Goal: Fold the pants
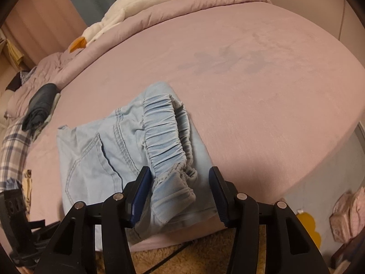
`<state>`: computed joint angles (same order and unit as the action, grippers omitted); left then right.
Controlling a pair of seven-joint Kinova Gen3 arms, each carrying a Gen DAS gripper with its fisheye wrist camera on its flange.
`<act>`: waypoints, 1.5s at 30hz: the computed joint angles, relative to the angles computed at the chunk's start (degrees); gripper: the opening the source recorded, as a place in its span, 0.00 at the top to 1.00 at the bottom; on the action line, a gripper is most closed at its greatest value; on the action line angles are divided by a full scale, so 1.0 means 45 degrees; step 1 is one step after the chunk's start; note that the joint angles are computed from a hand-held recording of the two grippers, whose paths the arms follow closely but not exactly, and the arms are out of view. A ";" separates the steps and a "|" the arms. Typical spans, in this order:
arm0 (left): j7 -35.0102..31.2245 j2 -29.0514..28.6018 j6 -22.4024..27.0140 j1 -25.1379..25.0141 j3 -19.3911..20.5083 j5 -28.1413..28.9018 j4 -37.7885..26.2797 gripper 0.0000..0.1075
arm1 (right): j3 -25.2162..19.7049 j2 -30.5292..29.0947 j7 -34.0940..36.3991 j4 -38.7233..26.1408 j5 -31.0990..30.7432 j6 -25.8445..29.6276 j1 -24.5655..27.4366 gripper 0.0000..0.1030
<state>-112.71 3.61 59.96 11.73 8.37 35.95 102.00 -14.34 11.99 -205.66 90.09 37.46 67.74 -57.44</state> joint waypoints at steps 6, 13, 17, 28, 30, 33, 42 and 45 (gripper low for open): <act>0.0487 0.0129 0.0137 0.0154 0.0098 -0.0248 -0.0200 0.67 | -0.0032 -0.0019 -0.0178 0.0054 0.0041 0.0116 -0.0082 0.50; 0.0519 0.0818 0.1646 -0.0271 -0.0030 -0.0250 -0.1853 0.67 | -0.0056 -0.0208 0.0284 -0.0032 0.0060 0.0142 0.0052 0.49; 0.1336 0.1499 0.1039 -0.0049 0.0068 -0.1253 -0.3293 0.59 | -0.0006 -0.0362 0.0946 -0.0222 0.0279 0.0322 0.0369 0.30; 0.3036 0.4263 0.0022 0.0025 0.0383 -0.1785 -0.5811 0.65 | 0.0535 -0.0368 0.1756 0.0898 -0.0327 -0.3950 0.2465 0.47; 0.2748 0.4057 -0.0471 -0.0451 0.0718 -0.1326 -0.5243 0.74 | 0.0560 -0.0141 0.1803 0.0627 -0.0356 -0.3473 0.2335 0.60; 0.2678 0.3952 -0.0465 -0.0533 0.0739 -0.1361 -0.5212 0.75 | 0.0693 -0.0445 0.1012 0.0901 0.0447 -0.3330 0.1749 0.66; 0.3985 0.3606 -0.0244 0.0141 0.0321 -0.2500 -0.5366 0.53 | 0.0261 -0.0582 0.1113 0.1120 -0.0437 -0.3671 0.2511 0.62; 0.3100 0.2776 -0.0022 -0.0514 0.0691 -0.1820 -0.4552 0.30 | 0.0681 -0.0972 0.1252 0.0992 -0.0086 -0.2309 0.1441 0.33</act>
